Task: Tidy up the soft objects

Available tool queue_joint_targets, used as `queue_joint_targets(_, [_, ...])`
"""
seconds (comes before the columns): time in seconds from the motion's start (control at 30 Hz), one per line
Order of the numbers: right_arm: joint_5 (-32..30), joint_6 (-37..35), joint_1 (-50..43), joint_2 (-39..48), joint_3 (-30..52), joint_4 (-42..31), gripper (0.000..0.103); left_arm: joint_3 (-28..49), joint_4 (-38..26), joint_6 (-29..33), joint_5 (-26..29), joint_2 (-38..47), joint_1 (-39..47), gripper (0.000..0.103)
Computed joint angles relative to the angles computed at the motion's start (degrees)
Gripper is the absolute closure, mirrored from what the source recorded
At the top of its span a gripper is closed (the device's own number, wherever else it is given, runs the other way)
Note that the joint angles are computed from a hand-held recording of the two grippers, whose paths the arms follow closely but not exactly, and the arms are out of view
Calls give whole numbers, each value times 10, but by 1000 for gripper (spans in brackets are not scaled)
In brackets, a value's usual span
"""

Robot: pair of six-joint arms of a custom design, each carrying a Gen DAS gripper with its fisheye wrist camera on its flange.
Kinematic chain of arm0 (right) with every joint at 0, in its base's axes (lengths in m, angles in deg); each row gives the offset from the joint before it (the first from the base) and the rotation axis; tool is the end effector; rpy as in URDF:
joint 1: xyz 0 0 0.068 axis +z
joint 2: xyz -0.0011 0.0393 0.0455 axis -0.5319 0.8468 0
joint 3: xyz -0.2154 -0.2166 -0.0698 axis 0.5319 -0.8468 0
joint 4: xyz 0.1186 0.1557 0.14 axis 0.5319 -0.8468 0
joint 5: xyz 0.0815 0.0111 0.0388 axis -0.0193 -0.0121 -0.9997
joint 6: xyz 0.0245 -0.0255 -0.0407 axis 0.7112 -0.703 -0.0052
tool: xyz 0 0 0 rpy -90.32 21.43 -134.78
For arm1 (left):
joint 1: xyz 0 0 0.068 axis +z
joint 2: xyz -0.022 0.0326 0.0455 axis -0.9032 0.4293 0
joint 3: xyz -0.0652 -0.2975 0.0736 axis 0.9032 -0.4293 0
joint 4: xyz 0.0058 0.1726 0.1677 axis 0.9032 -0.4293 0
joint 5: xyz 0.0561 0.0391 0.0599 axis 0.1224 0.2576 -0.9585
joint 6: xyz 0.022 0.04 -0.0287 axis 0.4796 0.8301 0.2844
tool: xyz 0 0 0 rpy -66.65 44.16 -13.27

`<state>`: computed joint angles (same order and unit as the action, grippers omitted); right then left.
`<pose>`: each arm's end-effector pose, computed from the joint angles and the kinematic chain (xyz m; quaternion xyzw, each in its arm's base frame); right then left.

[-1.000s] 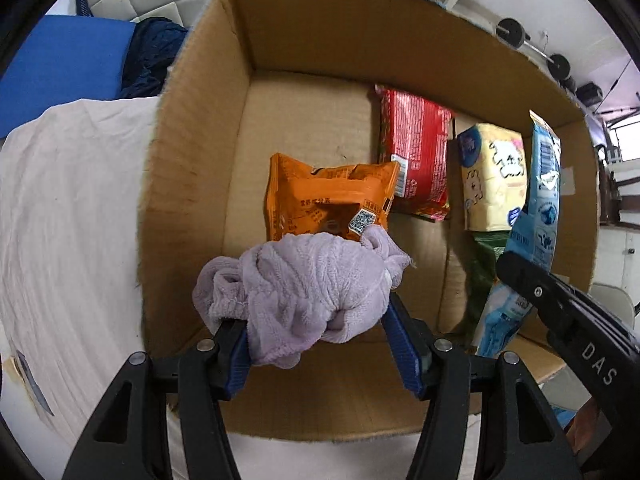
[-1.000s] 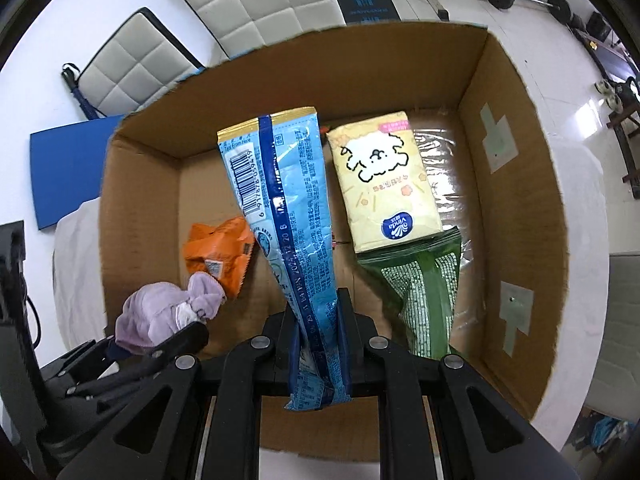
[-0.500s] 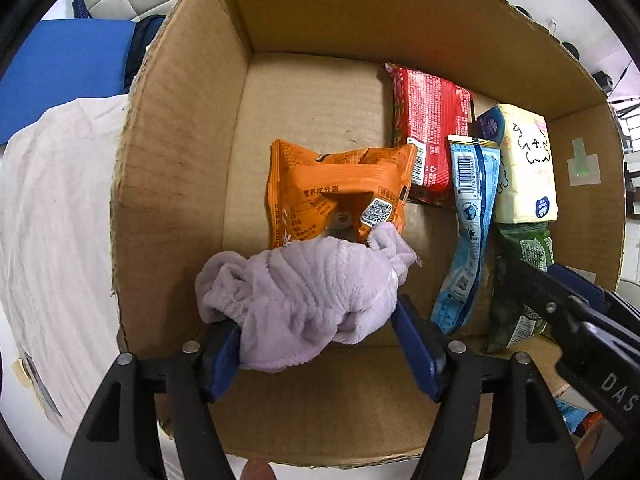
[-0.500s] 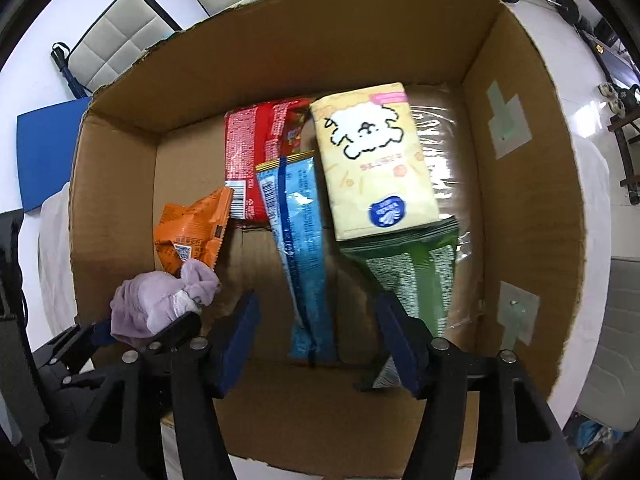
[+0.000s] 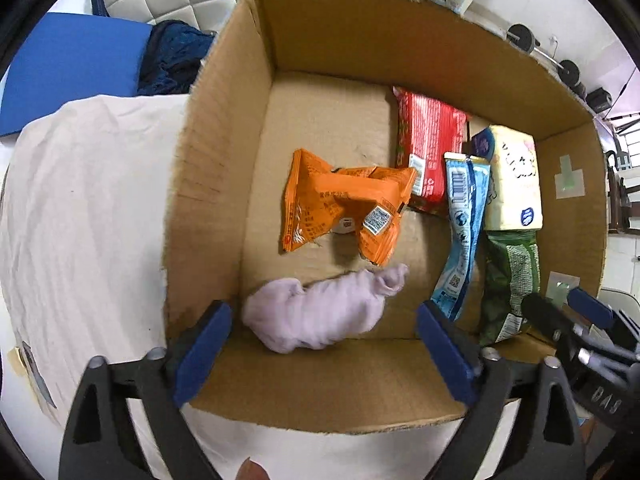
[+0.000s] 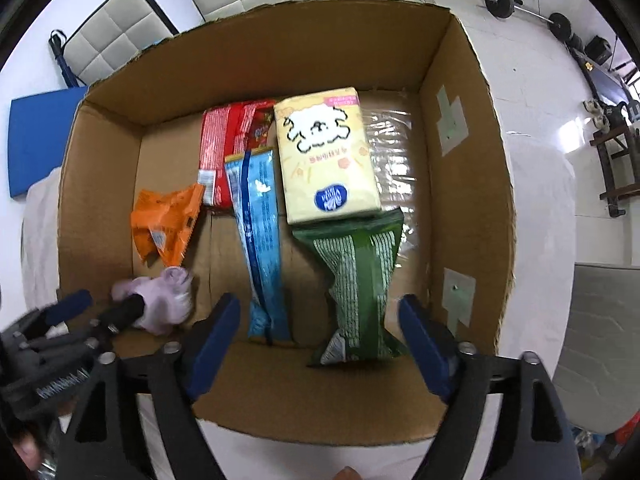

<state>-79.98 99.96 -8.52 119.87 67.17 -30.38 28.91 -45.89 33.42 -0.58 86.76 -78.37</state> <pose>0.3115 0.1381 0.2364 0.0774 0.9954 0.0476 0.0301 0.2989 -0.0758 0.2596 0.0227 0.9989 -0.0379 0.0169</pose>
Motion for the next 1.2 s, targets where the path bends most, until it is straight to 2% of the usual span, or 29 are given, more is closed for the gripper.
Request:
queue_joint_targets(0.03, [5, 1, 2, -5, -4, 0, 0, 4, -2, 1, -4, -4, 2, 2])
queue_joint_targets(0.27, [30, 18, 16, -43, -30, -4, 0, -10, 3, -1, -28, -57, -11, 2])
queue_joint_targets(0.47, [40, 31, 19, -85, -39, -26, 0, -3, 0, 24, -44, -83, -9, 2])
queue_joint_targets(0.6, [45, 40, 26, -115, -45, -34, 0, 5, -13, 7, -59, -115, -26, 2])
queue_joint_targets(0.7, [72, 51, 42, -150, -42, -52, 0, 12, -29, -6, -74, -146, -37, 2])
queue_joint_targets(1.0, [145, 119, 129, -261, 39, -198, 0, 77, -149, -73, -119, -255, -115, 2])
queue_joint_targets(1.2, [198, 218, 248, -303, 157, -349, 0, 183, -267, -118, -119, -298, -156, 2])
